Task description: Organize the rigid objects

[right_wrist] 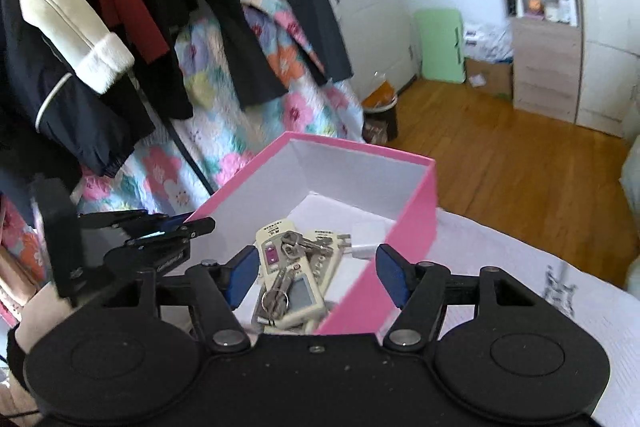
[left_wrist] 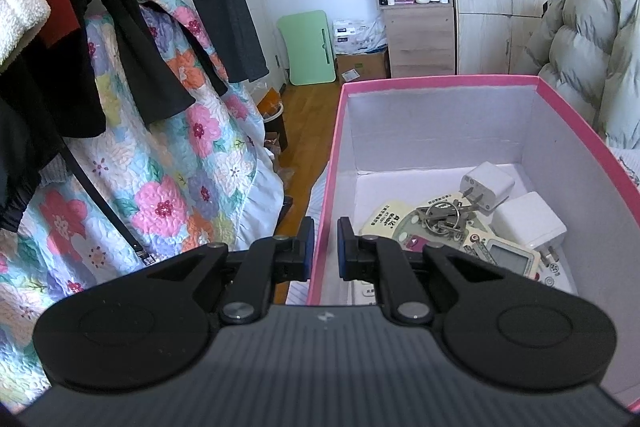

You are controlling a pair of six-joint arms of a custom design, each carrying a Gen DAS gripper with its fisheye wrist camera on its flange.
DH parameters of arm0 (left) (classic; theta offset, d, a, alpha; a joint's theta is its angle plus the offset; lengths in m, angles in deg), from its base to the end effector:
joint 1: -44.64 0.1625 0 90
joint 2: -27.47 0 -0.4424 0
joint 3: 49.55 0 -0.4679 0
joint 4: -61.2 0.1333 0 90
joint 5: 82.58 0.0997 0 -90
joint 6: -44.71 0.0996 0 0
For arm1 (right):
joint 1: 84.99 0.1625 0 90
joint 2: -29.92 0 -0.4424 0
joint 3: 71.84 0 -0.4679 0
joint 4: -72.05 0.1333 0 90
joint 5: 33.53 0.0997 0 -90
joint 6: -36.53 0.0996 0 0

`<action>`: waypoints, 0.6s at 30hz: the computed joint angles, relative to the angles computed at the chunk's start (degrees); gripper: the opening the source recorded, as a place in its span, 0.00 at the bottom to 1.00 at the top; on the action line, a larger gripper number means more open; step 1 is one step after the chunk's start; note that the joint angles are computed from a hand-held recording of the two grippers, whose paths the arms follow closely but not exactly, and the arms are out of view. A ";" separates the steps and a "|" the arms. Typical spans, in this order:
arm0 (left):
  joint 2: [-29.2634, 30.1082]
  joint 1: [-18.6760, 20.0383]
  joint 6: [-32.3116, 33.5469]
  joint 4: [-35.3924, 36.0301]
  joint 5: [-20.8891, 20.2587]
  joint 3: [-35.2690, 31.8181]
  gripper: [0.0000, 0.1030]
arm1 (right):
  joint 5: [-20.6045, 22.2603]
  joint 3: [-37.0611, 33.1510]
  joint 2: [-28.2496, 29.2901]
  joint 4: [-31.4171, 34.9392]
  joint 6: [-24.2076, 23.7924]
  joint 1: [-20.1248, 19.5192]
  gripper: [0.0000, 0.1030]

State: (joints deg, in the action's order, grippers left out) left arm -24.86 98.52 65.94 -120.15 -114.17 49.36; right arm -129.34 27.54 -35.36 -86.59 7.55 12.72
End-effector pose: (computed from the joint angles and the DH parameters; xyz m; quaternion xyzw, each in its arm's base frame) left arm -0.2361 -0.6936 0.2060 0.2243 0.7973 -0.3881 0.4043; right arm 0.2175 -0.6878 0.2769 0.2859 -0.9100 0.2825 0.1023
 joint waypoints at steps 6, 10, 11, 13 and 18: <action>-1.59 0.25 -8.09 5.06 -0.92 -0.02 0.11 | -0.99 6.78 -4.01 -8.64 0.65 -0.45 0.68; -2.86 -0.95 -8.31 3.76 -0.42 1.15 0.11 | 0.23 9.41 -6.16 -10.71 0.66 -0.97 0.68; -3.28 -1.54 -7.58 2.92 -0.22 1.71 0.11 | 0.05 10.05 -6.53 -11.41 0.50 -0.89 0.68; -4.32 -2.67 -6.97 2.19 0.06 2.93 0.11 | -0.64 11.47 -7.10 -13.71 -0.03 -0.61 0.68; -7.76 -5.74 -11.44 4.81 0.81 6.67 0.12 | -1.92 15.21 -8.16 -22.98 3.72 -0.16 0.69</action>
